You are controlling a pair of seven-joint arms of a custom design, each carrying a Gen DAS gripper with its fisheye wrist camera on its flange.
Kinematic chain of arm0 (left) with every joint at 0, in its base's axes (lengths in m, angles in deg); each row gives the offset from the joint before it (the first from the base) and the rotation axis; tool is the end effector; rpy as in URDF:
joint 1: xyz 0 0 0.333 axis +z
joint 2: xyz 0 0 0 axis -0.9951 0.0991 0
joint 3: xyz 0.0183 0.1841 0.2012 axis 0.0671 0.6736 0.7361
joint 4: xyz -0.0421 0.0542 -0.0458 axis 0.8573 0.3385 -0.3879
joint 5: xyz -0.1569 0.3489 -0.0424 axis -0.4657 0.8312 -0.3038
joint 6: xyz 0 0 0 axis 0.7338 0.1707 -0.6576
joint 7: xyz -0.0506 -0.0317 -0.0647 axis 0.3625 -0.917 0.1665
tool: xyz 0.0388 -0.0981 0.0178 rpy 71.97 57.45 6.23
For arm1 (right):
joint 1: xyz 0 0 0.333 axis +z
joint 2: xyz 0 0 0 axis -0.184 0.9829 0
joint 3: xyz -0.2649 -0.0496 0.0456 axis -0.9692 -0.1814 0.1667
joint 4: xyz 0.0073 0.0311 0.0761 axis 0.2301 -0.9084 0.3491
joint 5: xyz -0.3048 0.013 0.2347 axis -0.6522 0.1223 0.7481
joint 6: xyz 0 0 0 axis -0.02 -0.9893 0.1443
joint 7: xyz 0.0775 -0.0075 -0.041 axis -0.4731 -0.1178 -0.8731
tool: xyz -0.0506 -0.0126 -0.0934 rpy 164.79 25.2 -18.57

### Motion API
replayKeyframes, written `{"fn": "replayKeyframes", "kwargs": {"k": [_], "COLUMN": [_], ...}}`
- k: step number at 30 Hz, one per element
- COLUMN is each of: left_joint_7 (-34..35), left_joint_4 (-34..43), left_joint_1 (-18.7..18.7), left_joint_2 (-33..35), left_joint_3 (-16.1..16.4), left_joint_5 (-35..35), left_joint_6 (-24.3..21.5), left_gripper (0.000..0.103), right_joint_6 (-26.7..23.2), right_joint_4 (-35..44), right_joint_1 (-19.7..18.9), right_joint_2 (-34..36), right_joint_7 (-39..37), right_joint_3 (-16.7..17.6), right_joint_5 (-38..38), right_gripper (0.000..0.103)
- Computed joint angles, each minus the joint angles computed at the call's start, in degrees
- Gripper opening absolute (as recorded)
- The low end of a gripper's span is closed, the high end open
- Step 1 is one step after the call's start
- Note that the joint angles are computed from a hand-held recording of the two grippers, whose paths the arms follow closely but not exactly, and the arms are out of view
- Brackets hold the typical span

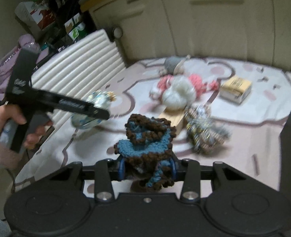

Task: Organize objects
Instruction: 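Close the left tool on the floral pouch while the right tool grasps the crocheted toy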

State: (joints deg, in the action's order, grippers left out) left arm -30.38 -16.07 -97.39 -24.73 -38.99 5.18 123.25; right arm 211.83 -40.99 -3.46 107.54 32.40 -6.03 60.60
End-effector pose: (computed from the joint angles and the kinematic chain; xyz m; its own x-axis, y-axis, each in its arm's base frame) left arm 0.6484 -0.1870 0.4910 0.2903 -0.9558 0.0456 -0.7826 -0.2646 -0.5636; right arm 0.6701 0.2299 0.4448 0.6725 -0.6836 -0.2837 -0.6284 -0.3249 -0.7068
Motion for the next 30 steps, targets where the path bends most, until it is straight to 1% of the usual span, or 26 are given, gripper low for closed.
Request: {"fn": "replayKeyframes", "kwargs": {"k": [3, 8, 11, 14, 22, 26, 30], "left_joint_7": [-0.3, -0.12, 0.09, 0.26, -0.98, -1.69, -2.4], "left_joint_4": [0.52, 2.53, 3.85, 3.73, 3.4, 3.39, 3.54], "left_joint_1": [-0.49, -1.18, -1.89, -2.33, -3.63, -3.91, -4.12], "left_joint_2": [-1.18, -2.27, -2.68, -3.73, -6.37, -7.35, -8.05], "left_joint_3": [-0.21, -1.11, -1.58, -2.06, -3.32, -3.97, -4.58], "left_joint_5": [0.45, 0.82, 1.92, 2.87, 6.94, 7.98, 8.37], "left_joint_6": [-1.37, -4.91, -7.04, -7.62, -8.53, -8.83, -8.98], "left_gripper": [0.086, 0.086, 0.086, 0.086, 0.086, 0.086, 0.086], "right_joint_6": [0.81, 3.21, 3.63, 5.12, 4.52, 4.78, 5.11], "right_joint_4": [0.97, 0.89, 1.38, 0.56, -0.11, -1.42, -2.92], "right_joint_1": [0.06, 0.34, 1.11, 2.04, 3.07, 3.01, 2.64], "right_joint_2": [-0.44, -2.51, -3.47, -4.86, -7.37, -9.26, -11.22], "right_joint_7": [0.65, 0.04, 2.16, 4.35, 12.66, 15.01, 15.08], "right_joint_3": [-0.3, -0.7, -1.8, -2.77, -4.53, -4.87, -5.01], "right_joint_5": [-0.43, -1.63, -4.0, -7.34, -13.71, -14.76, -14.01], "right_gripper": [0.042, 0.043, 0.043, 0.043, 0.043, 0.043, 0.043]}}
